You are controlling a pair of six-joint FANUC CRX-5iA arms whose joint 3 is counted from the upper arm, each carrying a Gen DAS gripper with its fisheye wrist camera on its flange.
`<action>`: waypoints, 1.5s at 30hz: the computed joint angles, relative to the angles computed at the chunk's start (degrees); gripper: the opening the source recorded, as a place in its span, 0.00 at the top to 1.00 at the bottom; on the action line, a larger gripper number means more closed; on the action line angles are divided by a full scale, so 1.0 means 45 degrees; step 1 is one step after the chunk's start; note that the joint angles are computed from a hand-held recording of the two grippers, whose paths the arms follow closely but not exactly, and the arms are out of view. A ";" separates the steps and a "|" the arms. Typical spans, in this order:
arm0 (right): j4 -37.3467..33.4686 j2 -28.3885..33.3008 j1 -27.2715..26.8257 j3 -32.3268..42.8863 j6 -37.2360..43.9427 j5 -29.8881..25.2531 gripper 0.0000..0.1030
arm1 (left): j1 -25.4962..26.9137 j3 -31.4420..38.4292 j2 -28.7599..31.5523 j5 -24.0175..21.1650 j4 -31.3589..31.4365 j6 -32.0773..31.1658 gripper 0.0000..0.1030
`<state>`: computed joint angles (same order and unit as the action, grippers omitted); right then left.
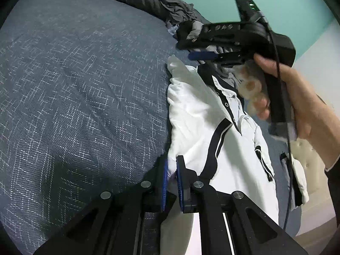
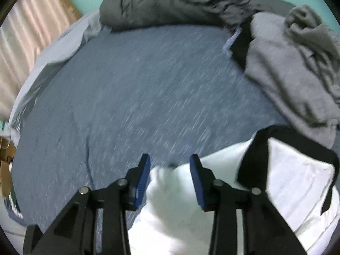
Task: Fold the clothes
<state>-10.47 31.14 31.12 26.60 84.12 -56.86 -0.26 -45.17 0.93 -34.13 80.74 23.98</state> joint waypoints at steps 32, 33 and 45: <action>0.1069 -0.2874 -0.0371 -0.4661 -0.3115 0.3594 0.73 | 0.0559 0.0167 -0.0218 -0.0066 -0.0932 0.1056 0.75; 0.0905 -0.3306 -0.0471 -0.5125 -0.3016 0.3641 0.65 | 0.0553 0.0151 -0.0267 0.0082 -0.0905 0.1097 0.72; -0.2478 -0.5862 0.0063 -0.7803 -0.1414 0.4276 0.68 | 0.0688 -0.0577 -0.0767 0.1152 -0.0095 0.1024 0.72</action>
